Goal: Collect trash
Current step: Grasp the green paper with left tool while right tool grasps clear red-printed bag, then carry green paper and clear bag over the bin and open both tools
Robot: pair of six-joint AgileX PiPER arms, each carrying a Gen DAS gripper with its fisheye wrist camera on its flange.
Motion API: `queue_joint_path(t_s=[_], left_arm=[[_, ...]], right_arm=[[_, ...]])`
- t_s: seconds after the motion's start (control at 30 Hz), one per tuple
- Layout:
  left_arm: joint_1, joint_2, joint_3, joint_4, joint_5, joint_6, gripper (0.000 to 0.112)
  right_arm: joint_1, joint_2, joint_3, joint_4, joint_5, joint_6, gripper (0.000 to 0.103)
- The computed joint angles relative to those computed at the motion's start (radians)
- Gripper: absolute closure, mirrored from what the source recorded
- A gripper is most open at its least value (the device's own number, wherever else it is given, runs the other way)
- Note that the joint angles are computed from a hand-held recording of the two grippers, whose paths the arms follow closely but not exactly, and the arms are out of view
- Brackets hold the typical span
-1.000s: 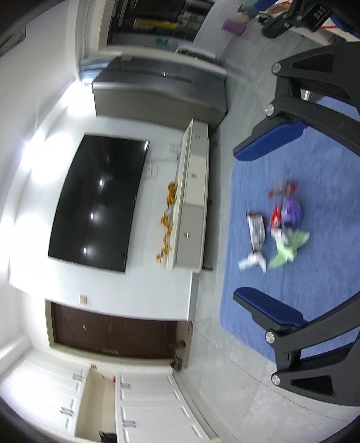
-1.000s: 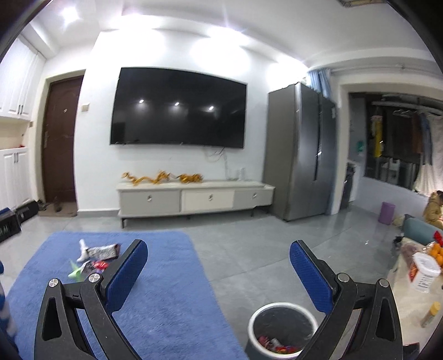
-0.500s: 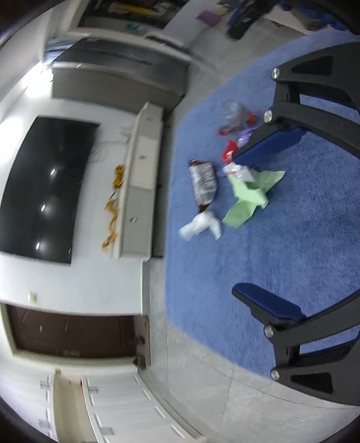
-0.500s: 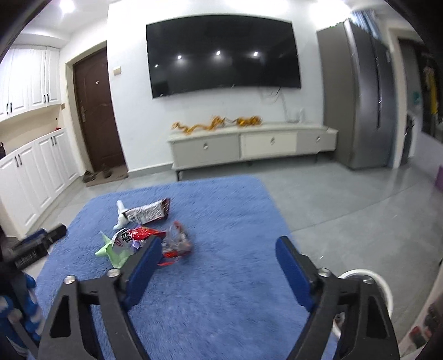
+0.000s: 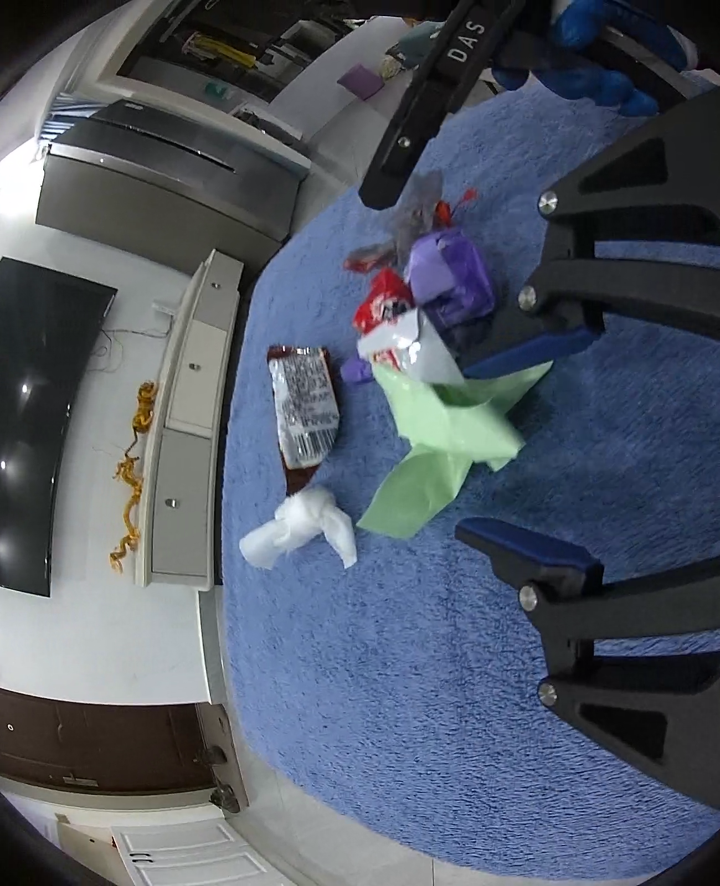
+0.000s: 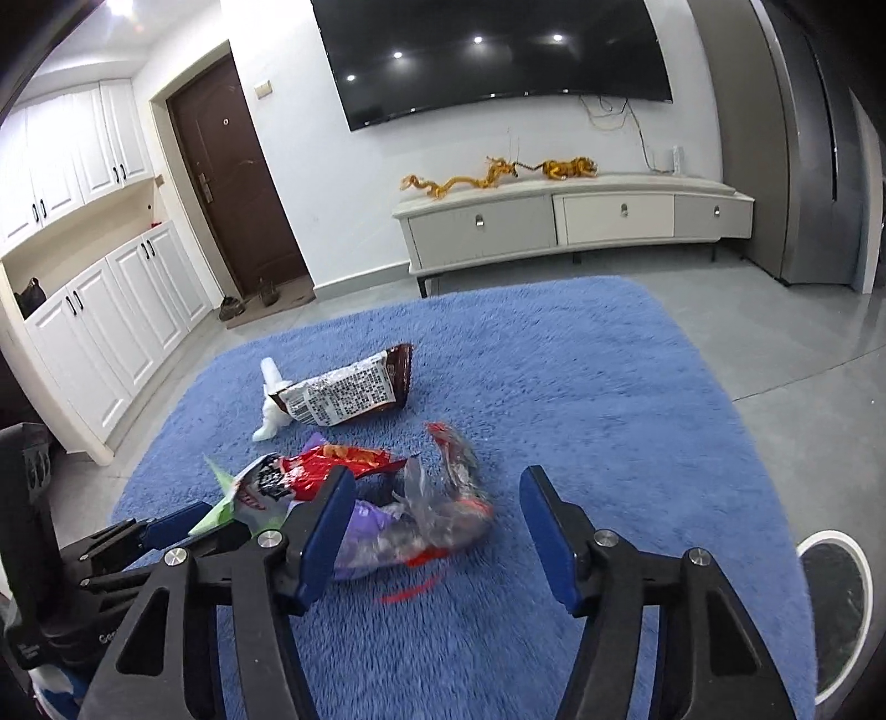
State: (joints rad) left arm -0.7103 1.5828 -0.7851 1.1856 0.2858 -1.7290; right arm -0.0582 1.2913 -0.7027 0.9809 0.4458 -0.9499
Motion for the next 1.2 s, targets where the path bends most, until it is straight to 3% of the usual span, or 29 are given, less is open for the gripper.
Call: queue_joint_path(t_s=[0.13,0.2,0.27,0.3,0.5,0.63,0.93,1.03,1.2], left_arm=[[0.032,0.039,-0.030,-0.036,-0.038,0.045,0.062],[0.049,0.060,-0.052,-0.134,-0.054,0.143,0.062],[0.055,0.067,-0.059,-0.175,-0.066,0.185,0.081],[0.057,0.072,-0.065,-0.196,-0.068,0.207,0.083],[0.015,0.021,-0.022,-0.075,-0.023,0.051,0.091],[-0.044,-0.048,0.028,-0.040,0.055,-0.021,0.093],[-0.255,-0.243,0.102,-0.060,0.355,-0.077,0.093],[-0.302,-0.279,0.119,-0.066,0.409,-0.097,0.093],[-0.304,-0.264,0.136,-0.075,0.428,-0.107,0.093]], right_arm=[[-0.013,0.050,-0.019,0.020,0.026,0.002,0.051],[-0.040,0.061,-0.016,0.038,0.052,-0.012,0.060],[-0.069,0.063,-0.006,0.060,0.080,-0.038,0.070],[-0.077,0.067,-0.009,0.064,0.087,-0.041,0.075],[-0.147,-0.006,0.020,0.038,0.146,-0.038,0.093],[-0.192,-0.093,0.049,0.005,0.194,-0.016,0.095],[-0.297,-0.266,0.076,-0.037,0.353,0.037,0.096],[-0.328,-0.292,0.073,-0.028,0.398,0.040,0.096],[-0.283,-0.288,0.073,-0.045,0.361,0.070,0.096]])
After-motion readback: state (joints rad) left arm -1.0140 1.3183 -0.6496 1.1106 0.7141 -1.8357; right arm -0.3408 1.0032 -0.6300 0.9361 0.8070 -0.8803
